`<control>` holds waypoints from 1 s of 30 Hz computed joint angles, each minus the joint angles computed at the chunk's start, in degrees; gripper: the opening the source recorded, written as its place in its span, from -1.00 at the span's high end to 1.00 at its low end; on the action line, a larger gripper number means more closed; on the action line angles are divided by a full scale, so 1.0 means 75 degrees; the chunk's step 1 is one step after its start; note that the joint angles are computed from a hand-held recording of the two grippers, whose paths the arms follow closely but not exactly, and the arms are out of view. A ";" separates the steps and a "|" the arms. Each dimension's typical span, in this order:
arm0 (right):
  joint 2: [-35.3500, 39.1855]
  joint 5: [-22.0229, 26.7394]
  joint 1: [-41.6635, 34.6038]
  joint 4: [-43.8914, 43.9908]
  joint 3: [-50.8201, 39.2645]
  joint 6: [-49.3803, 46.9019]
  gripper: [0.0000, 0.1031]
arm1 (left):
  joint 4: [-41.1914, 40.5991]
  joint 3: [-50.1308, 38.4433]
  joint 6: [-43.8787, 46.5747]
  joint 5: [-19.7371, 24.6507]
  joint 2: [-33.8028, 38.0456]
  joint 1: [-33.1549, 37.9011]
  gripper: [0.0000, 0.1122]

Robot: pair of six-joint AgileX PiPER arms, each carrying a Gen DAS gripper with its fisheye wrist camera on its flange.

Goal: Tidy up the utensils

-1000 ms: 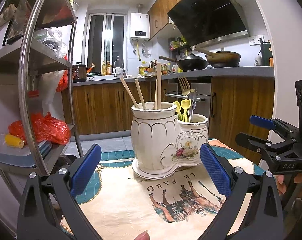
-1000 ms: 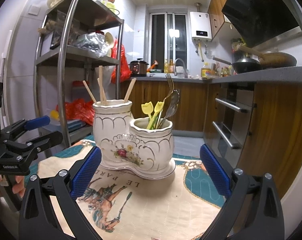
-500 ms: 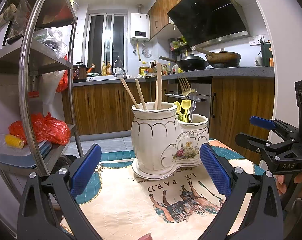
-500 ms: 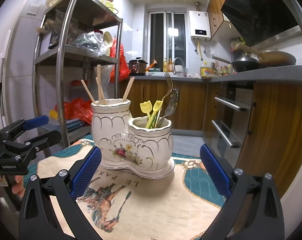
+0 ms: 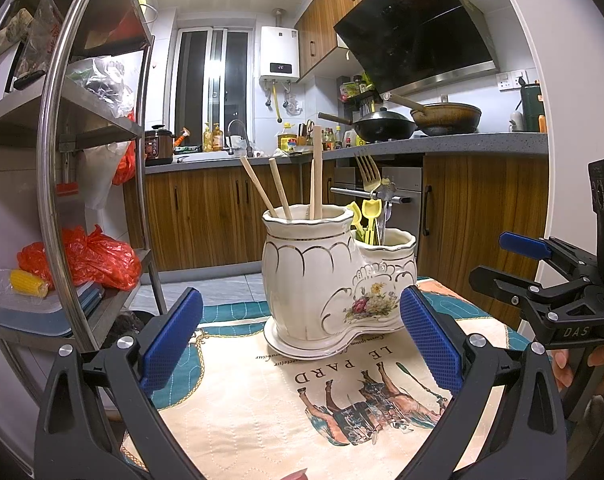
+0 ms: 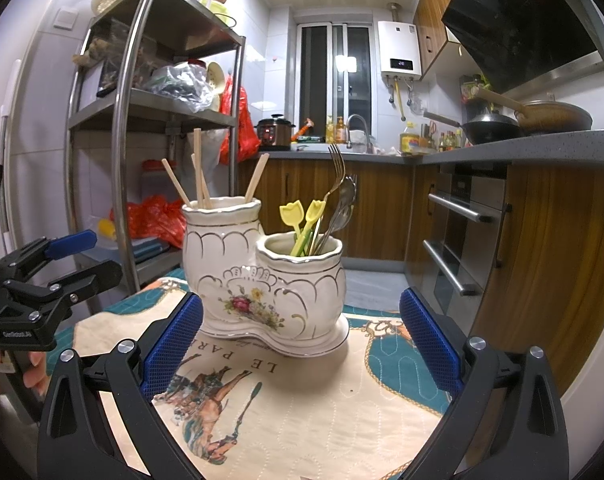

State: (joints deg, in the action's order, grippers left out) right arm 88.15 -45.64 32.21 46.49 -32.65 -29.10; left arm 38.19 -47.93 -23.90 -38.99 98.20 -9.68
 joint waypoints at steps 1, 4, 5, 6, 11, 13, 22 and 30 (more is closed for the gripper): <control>0.0001 0.0003 0.0005 0.0008 -0.0007 -0.0006 -0.90 | 0.0054 -0.0013 -0.0027 -0.0017 0.0006 0.0014 -0.74; -0.0001 0.0007 0.0006 0.0015 -0.0009 -0.0011 -0.90 | 0.0063 -0.0028 -0.0009 -0.0035 0.0022 0.0022 -0.74; 0.0000 0.0006 0.0010 0.0022 -0.0013 -0.0017 -0.90 | 0.0068 -0.0032 -0.0010 -0.0036 0.0026 0.0023 -0.74; -0.0003 0.0007 0.0002 0.0016 -0.0005 -0.0012 -0.90 | 0.0067 -0.0037 -0.0018 -0.0029 0.0028 0.0022 -0.74; -0.0010 0.0026 -0.0006 0.0008 -0.0009 -0.0012 -0.90 | 0.0072 -0.0041 -0.0044 -0.0008 0.0023 0.0016 -0.74; -0.0012 0.0023 -0.0002 0.0011 -0.0009 -0.0017 -0.90 | 0.0072 -0.0034 -0.0039 -0.0018 0.0019 0.0021 -0.74; -0.0014 0.0032 -0.0005 0.0015 -0.0014 -0.0025 -0.90 | 0.0111 -0.0037 -0.0056 -0.0047 0.0029 0.0033 -0.74; -0.0026 0.0050 -0.0017 0.0020 -0.0012 -0.0027 -0.90 | 0.0145 0.0009 0.0029 -0.0124 0.0019 0.0043 -0.74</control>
State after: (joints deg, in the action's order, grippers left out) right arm 87.96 -45.26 32.08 46.64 -32.74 -29.31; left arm 39.27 -47.86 -23.68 -39.92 98.34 -9.35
